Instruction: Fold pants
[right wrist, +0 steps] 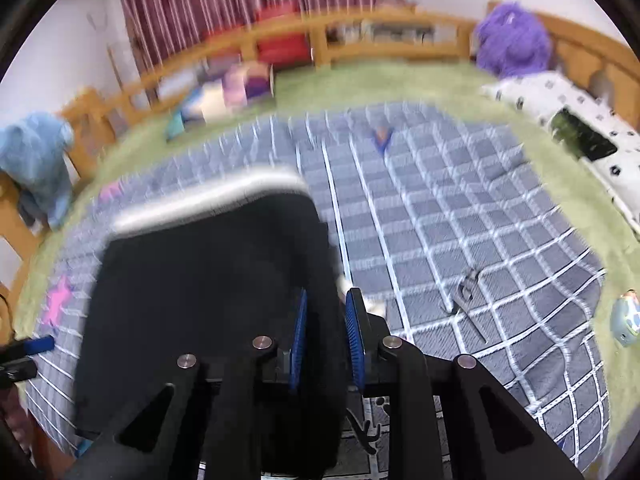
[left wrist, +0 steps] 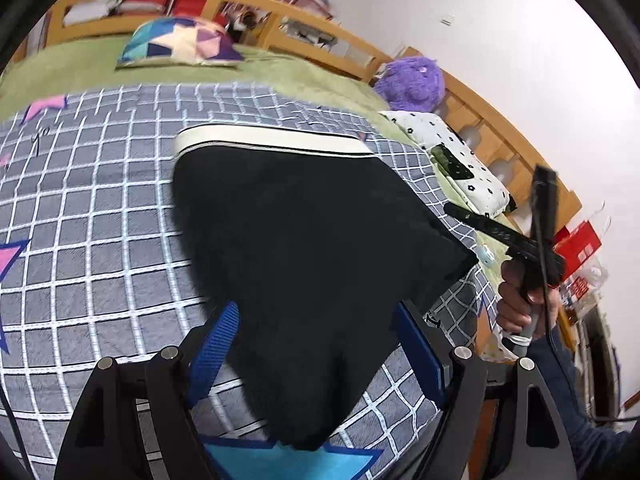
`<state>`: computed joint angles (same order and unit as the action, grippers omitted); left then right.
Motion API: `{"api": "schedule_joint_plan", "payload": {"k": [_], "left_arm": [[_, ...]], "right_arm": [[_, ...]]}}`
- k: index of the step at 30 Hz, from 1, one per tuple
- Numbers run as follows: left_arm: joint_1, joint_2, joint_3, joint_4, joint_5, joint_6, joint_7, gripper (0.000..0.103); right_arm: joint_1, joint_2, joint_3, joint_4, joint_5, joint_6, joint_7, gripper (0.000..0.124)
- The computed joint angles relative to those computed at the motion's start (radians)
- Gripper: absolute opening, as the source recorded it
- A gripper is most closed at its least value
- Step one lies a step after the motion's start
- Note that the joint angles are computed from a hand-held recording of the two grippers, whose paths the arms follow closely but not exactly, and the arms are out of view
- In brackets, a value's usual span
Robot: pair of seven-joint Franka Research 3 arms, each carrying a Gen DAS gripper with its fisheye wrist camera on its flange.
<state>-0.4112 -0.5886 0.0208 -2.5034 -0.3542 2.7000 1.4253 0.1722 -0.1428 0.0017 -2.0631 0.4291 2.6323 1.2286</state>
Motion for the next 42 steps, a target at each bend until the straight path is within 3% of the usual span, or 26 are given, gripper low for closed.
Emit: {"api": "schedule_joint_plan", "payload": {"k": [2, 5, 6, 8, 10, 13, 15, 16, 19, 21, 23, 24, 26, 28, 31, 32, 33, 35, 38, 42], "left_arm": [[0.050, 0.035, -0.064, 0.008, 0.057, -0.029, -0.067, 0.078], [0.092, 0.114, -0.125, 0.019, 0.140, -0.113, -0.155, 0.078], [0.083, 0.131, -0.115, 0.019, 0.131, -0.137, -0.151, 0.079], [0.045, 0.110, -0.064, -0.001, 0.051, -0.112, -0.101, 0.078], [0.015, 0.072, -0.007, -0.008, -0.034, -0.098, -0.031, 0.076], [0.055, 0.038, -0.017, -0.009, -0.005, -0.065, -0.004, 0.078], [0.048, 0.045, 0.016, 0.002, -0.029, -0.041, 0.024, 0.078], [0.033, 0.074, 0.048, 0.027, -0.064, -0.044, 0.045, 0.078], [0.012, 0.167, 0.097, 0.083, -0.182, -0.035, 0.118, 0.078], [0.025, 0.224, 0.099, 0.100, -0.235, -0.037, 0.140, 0.078], [-0.015, 0.253, 0.140, 0.086, -0.397, -0.028, 0.250, 0.077], [-0.042, 0.255, 0.153, 0.069, -0.491, 0.021, 0.335, 0.077], [-0.036, 0.260, 0.129, 0.063, -0.522, 0.055, 0.395, 0.078], [-0.007, 0.280, 0.089, 0.080, -0.501, 0.058, 0.386, 0.077], [0.050, 0.308, 0.046, 0.123, -0.469, 0.013, 0.336, 0.054], [0.074, 0.311, 0.030, 0.136, -0.441, -0.010, 0.313, 0.043], [0.090, 0.310, 0.020, 0.149, -0.435, -0.027, 0.310, 0.038], [0.119, 0.284, 0.000, 0.152, -0.430, -0.041, 0.317, 0.028], [0.162, 0.239, -0.025, 0.162, -0.333, -0.079, 0.292, 0.025], [0.190, 0.166, 0.007, 0.162, -0.280, -0.160, 0.296, 0.024]], "right_arm": [[0.023, -0.035, -0.007, -0.044, 0.068, 0.020, -0.087, 0.021], [0.003, -0.024, 0.031, -0.109, -0.068, 0.040, -0.023, 0.021], [-0.006, -0.017, 0.043, -0.130, -0.085, 0.051, -0.008, 0.021], [0.026, -0.032, 0.006, -0.159, 0.001, 0.072, -0.068, 0.021], [0.014, -0.024, -0.005, -0.105, -0.020, -0.028, -0.063, 0.021], [-0.002, -0.021, -0.002, -0.060, -0.063, -0.034, -0.063, 0.022], [0.009, -0.004, -0.017, -0.025, 0.005, -0.023, -0.111, 0.042], [0.014, 0.018, -0.024, 0.009, 0.042, -0.045, -0.137, 0.053], [0.012, 0.134, -0.023, 0.151, 0.132, -0.151, -0.196, 0.055], [-0.005, 0.242, -0.013, 0.271, 0.117, -0.286, -0.163, 0.054], [-0.025, 0.306, 0.001, 0.310, 0.134, -0.325, -0.184, 0.065], [-0.042, 0.317, 0.009, 0.313, 0.173, -0.335, -0.211, 0.065], [-0.087, 0.356, 0.017, 0.350, 0.277, -0.427, -0.241, 0.066], [-0.100, 0.356, 0.026, 0.340, 0.312, -0.429, -0.275, 0.065], [-0.104, 0.358, 0.027, 0.346, 0.317, -0.457, -0.253, 0.065], [-0.111, 0.363, 0.029, 0.352, 0.341, -0.490, -0.242, 0.054], [-0.120, 0.364, 0.030, 0.353, 0.372, -0.516, -0.227, 0.054], [-0.104, 0.325, 0.029, 0.316, 0.352, -0.476, -0.194, 0.047], [-0.066, 0.227, 0.034, 0.242, 0.320, -0.375, -0.181, 0.026], [-0.005, 0.113, 0.051, 0.158, 0.284, -0.276, -0.114, 0.023]]}}
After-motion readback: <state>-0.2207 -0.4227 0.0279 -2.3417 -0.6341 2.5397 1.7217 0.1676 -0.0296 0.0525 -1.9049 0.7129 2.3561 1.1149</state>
